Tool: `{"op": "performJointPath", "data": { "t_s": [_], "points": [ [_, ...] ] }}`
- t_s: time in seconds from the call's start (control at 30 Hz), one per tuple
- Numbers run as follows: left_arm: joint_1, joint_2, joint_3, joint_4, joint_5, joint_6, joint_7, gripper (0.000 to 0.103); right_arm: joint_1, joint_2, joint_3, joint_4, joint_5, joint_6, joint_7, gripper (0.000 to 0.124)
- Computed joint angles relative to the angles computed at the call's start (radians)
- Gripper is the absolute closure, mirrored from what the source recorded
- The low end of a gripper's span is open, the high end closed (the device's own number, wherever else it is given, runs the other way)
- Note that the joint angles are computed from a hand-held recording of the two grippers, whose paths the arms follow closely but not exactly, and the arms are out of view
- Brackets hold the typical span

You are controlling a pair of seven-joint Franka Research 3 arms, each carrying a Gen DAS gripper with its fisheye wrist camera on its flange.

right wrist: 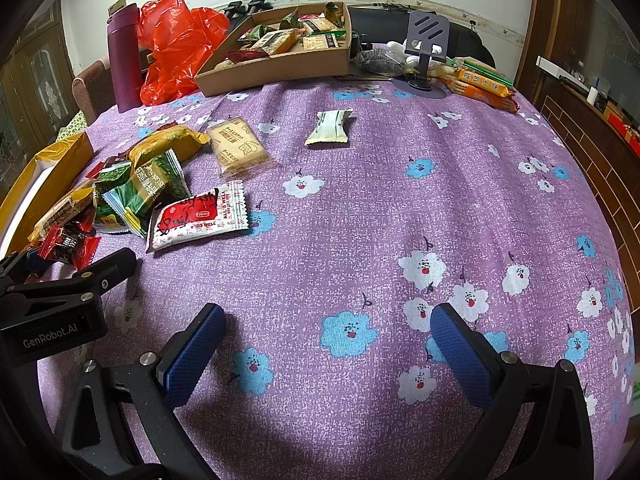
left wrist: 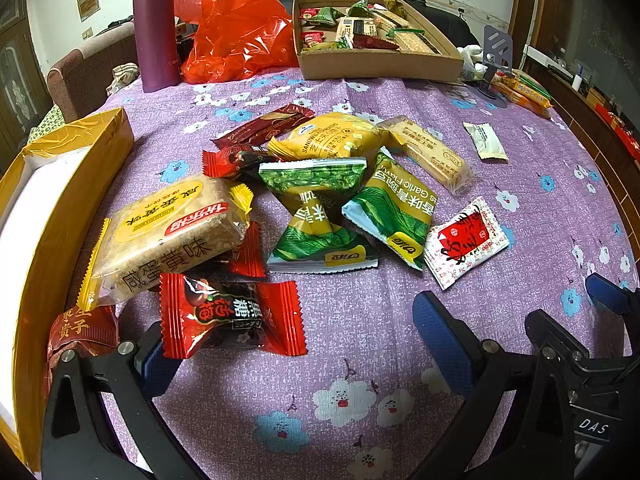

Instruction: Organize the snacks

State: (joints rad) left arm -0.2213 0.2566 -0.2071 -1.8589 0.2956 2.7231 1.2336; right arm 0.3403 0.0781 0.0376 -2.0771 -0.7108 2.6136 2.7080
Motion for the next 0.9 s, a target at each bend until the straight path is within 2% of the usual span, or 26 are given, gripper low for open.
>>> {"op": "performJointPath", "data": {
  "t_s": [0.23, 0.37, 0.5, 0.6, 0.7, 0.77, 0.83, 0.9],
  "points": [
    [0.0, 0.0, 0.0, 0.0, -0.001, -0.001, -0.005, 0.0, 0.003, 0.001, 0.0, 0.004, -0.004, -0.011, 0.027, 0.021],
    [0.023, 0.014, -0.03, 0.041, -0.071, -0.081, 0.098, 0.0, 0.002, 0.004, 0.001, 0.004, 0.004, -0.012, 0.021, 0.021],
    [0.021, 0.023, -0.029, 0.058, -0.091, -0.098, 0.139, 0.0, 0.003, 0.012, 0.003, 0.024, 0.043, -0.03, -0.014, 0.021],
    [0.038, 0.006, -0.047, 0.056, -0.152, -0.136, 0.207, 0.0, 0.003, 0.01, -0.001, 0.019, 0.05, -0.027, -0.024, 0.021],
    [0.093, -0.06, -0.088, -0.021, -0.336, -0.098, 0.353, 0.014, 0.003, 0.009, -0.002, 0.016, 0.05, -0.02, -0.028, 0.021],
    [0.129, -0.13, -0.108, -0.105, -0.514, -0.03, 0.488, 0.014, 0.004, 0.009, -0.003, 0.016, 0.049, -0.019, -0.026, 0.021],
    [0.137, -0.199, -0.101, -0.181, -0.663, 0.038, 0.603, 0.014, 0.004, 0.009, -0.003, 0.016, 0.047, -0.019, -0.026, 0.021],
    [0.136, -0.256, -0.077, -0.226, -0.821, 0.035, 0.743, 0.014, 0.004, 0.006, -0.004, 0.01, 0.044, -0.009, -0.024, 0.021]
  ]
}}
